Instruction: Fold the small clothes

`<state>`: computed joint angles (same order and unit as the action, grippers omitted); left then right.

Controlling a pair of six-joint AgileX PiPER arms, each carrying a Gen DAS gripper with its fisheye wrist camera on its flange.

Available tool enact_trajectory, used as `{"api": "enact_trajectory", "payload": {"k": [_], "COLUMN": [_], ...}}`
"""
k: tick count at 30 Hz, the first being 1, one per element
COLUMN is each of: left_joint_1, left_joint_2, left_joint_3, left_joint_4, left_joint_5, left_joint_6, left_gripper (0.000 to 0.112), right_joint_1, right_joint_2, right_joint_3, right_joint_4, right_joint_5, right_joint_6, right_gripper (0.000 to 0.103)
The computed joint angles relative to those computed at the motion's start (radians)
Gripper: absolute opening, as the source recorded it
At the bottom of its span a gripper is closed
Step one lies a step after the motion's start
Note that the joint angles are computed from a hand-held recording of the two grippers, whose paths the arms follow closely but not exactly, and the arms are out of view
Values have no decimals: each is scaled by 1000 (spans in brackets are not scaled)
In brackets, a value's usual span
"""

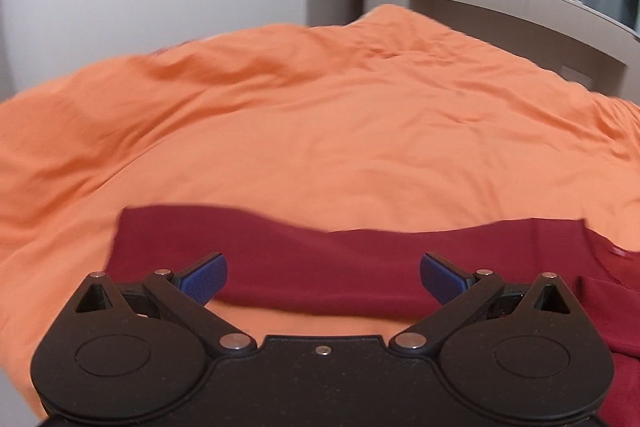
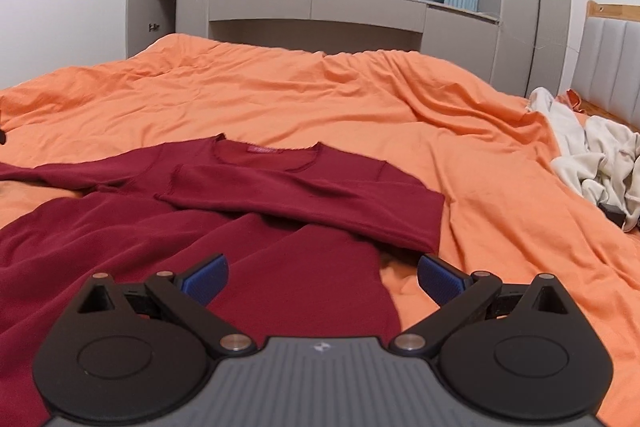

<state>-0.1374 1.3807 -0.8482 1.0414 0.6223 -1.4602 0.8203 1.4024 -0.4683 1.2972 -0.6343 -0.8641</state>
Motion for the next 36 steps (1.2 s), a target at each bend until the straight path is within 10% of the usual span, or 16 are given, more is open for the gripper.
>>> {"api": "enact_trajectory", "payload": {"k": [11, 16, 25, 31, 36], "left_joint_1": [376, 445, 543, 593, 524], "left_joint_2": [-75, -13, 27, 39, 34], "left_joint_3": [178, 137, 150, 140, 93], "left_joint_4": [-215, -256, -150, -6, 203], "left_joint_5": [-342, -322, -357, -390, -316], "left_joint_6": [207, 139, -182, -372, -516], "left_gripper": [102, 102, 65, 10, 4], "right_joint_1": [10, 10, 11, 9, 11], "right_joint_2": [37, 75, 95, 97, 94], "right_joint_3": [1, -14, -18, -19, -16], "right_joint_4": [15, 26, 32, 27, 18], "right_joint_5": [23, 29, 30, 32, 28], "right_joint_6": [-6, -4, -3, 1, 21], "right_gripper": [103, 103, 103, 103, 103]}}
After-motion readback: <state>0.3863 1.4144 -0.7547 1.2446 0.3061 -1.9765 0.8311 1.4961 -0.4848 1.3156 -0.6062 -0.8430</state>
